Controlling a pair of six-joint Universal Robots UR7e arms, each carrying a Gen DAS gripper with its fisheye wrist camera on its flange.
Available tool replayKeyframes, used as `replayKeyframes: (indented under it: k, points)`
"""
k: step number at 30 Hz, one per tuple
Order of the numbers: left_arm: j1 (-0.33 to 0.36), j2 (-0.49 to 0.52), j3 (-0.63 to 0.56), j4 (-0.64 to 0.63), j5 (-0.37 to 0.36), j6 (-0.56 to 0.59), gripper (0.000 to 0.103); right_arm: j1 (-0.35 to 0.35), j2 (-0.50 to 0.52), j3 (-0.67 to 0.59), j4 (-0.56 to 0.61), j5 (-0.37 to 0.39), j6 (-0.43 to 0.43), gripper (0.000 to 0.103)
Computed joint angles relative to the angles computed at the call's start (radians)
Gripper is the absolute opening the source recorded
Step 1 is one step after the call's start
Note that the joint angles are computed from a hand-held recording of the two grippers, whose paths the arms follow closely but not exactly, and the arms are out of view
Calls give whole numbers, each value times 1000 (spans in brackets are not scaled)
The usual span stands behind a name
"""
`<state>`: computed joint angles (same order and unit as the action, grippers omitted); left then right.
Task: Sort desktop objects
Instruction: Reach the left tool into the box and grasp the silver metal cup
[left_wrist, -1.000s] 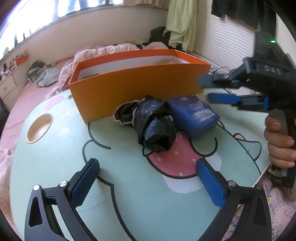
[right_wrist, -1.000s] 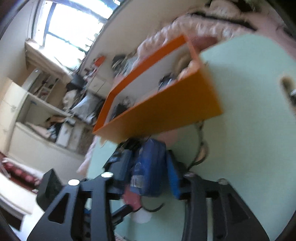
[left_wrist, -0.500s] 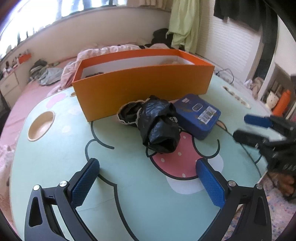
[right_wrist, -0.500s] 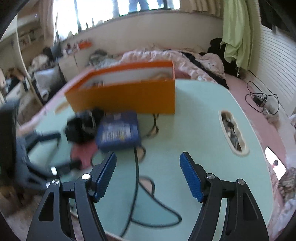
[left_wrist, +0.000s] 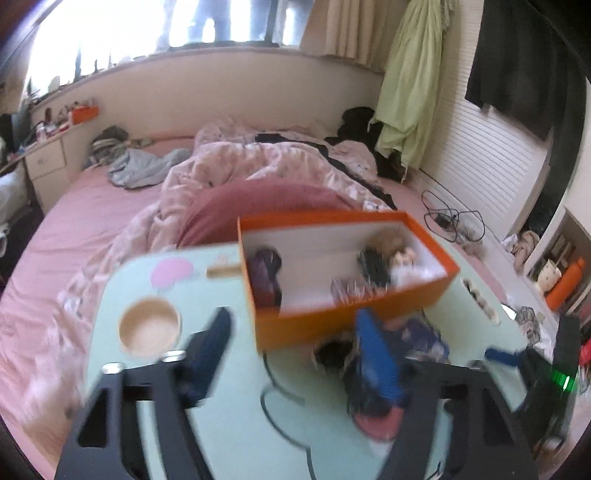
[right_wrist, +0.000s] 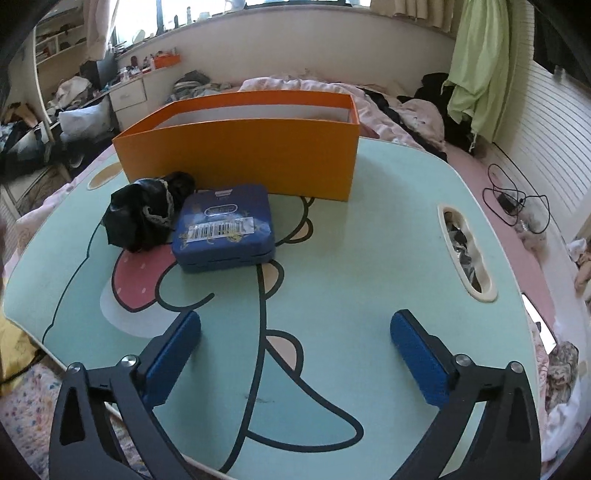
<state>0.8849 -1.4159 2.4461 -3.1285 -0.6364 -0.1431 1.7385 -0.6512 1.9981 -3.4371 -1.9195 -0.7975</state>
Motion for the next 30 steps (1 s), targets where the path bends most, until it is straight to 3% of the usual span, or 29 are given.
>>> replayKeyframes:
  k: [2, 4, 6, 9, 12, 15, 18, 21, 22, 24, 26, 30]
  points:
    - [33, 13, -91, 151, -22, -31, 30, 0, -1, 0, 1, 1, -1, 102]
    - [78, 49, -199, 319, -60, -71, 23, 0, -2, 0, 3, 1, -2, 102]
    - [106, 81, -270, 443, -68, -115, 23, 0, -2, -1, 4, 2, -3, 102]
    - [119, 154, -366, 649, 25, -225, 23, -1, -1, 1, 2, 3, -5, 102]
    - [125, 197, -409, 770, 88, -286, 24, 1, -3, 3, 1, 4, -4, 102]
    - [146, 229, -452, 849, 77, -339, 24, 1, -3, 2, 2, 4, -5, 102]
    - [140, 251, -460, 836, 86, -313, 25, 2, -4, 4, 1, 6, -4, 102]
    - [160, 236, -474, 764, -91, -243, 25, 2, -6, 6, 1, 9, -3, 102]
    - [156, 227, -472, 761, -99, -258, 25, 2, -8, 8, 0, 11, -1, 102]
    - [119, 226, -440, 706, 5, -244, 28, 1, -11, 9, 1, 17, 3, 102]
    - [94, 231, -428, 729, 97, -265, 41, 0, -13, 17, -3, 24, 5, 102]
    - [95, 228, -446, 824, 104, -313, 41, 0, -12, 17, -3, 27, 6, 102]
